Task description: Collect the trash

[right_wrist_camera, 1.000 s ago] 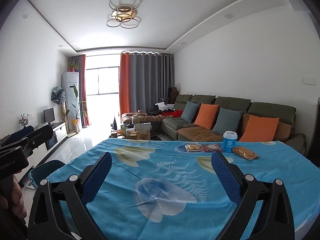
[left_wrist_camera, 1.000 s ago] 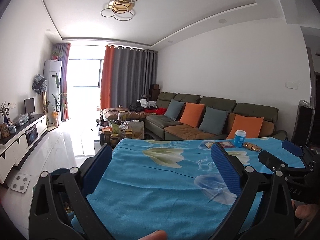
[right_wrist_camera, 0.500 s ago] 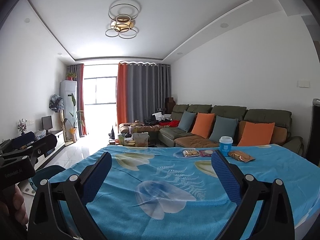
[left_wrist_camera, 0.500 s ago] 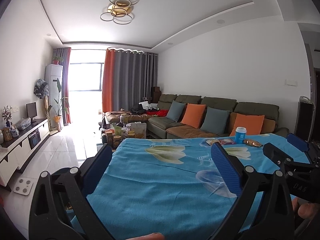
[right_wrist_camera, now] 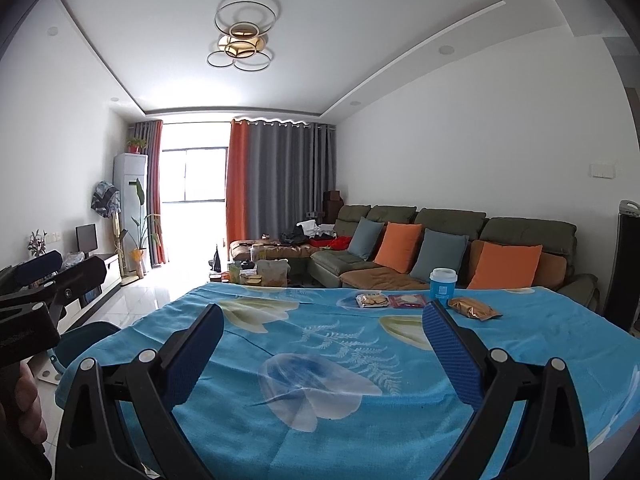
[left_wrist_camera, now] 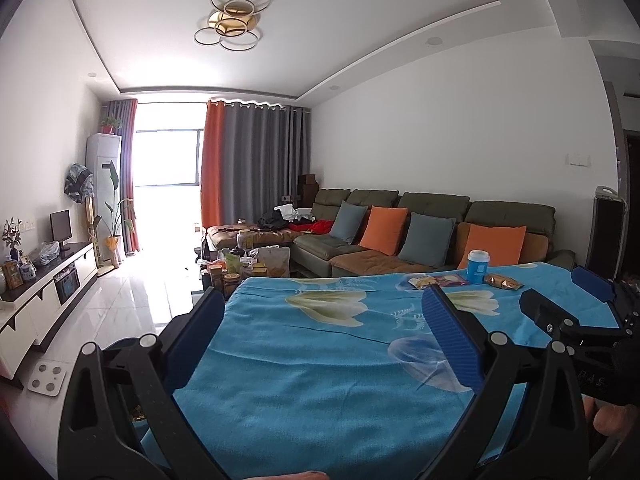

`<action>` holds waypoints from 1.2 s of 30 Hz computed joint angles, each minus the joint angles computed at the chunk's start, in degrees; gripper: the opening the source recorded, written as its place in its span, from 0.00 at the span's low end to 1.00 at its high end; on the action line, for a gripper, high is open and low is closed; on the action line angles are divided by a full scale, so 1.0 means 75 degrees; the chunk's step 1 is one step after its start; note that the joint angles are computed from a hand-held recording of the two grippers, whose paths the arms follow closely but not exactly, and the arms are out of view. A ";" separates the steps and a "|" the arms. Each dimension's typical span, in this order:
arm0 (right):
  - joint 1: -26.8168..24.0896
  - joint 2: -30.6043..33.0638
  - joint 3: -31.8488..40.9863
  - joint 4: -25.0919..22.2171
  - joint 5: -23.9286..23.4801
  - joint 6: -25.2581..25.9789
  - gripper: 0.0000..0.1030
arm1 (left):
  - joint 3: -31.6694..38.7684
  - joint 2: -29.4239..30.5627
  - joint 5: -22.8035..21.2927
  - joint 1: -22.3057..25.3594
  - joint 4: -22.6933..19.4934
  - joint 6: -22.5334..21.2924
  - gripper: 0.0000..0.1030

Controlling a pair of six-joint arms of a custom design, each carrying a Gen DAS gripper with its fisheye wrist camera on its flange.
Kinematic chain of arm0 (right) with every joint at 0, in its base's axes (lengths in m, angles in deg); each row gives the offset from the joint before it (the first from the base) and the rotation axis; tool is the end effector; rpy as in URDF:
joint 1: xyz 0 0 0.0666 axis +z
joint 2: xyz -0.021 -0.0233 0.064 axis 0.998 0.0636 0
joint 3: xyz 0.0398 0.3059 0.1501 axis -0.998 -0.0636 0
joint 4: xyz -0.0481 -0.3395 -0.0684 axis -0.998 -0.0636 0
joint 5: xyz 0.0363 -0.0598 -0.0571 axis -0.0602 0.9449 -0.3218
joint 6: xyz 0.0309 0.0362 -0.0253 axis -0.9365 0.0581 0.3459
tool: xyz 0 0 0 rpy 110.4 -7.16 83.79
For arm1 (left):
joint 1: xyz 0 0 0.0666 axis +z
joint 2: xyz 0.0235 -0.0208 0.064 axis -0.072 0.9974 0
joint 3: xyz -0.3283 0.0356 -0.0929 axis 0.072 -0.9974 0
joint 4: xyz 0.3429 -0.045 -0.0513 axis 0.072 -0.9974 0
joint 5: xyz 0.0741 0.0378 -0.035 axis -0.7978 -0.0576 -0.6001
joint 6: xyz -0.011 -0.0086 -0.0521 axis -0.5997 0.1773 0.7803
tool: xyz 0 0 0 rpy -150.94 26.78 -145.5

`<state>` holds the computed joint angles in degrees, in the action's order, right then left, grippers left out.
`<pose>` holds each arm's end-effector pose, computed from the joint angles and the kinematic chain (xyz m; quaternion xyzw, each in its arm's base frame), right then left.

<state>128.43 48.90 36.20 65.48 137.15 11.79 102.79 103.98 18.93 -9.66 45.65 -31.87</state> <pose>0.2682 0.1969 0.2892 0.1690 0.7275 -0.1657 0.6440 0.4470 -0.0625 0.3940 0.2396 0.7118 -0.2134 0.6248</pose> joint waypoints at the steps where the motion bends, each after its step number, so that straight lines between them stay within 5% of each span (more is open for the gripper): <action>1: -0.0014 0.0018 0.0035 -0.0083 -0.0013 -0.0044 0.93 | -0.0002 0.0015 -0.0014 0.0006 0.0016 0.0010 0.95; 36: -0.0144 0.0094 0.0248 -0.0826 -0.0203 -0.0653 0.93 | 0.0269 0.0375 -0.0029 -0.0214 -0.0335 -0.0068 0.95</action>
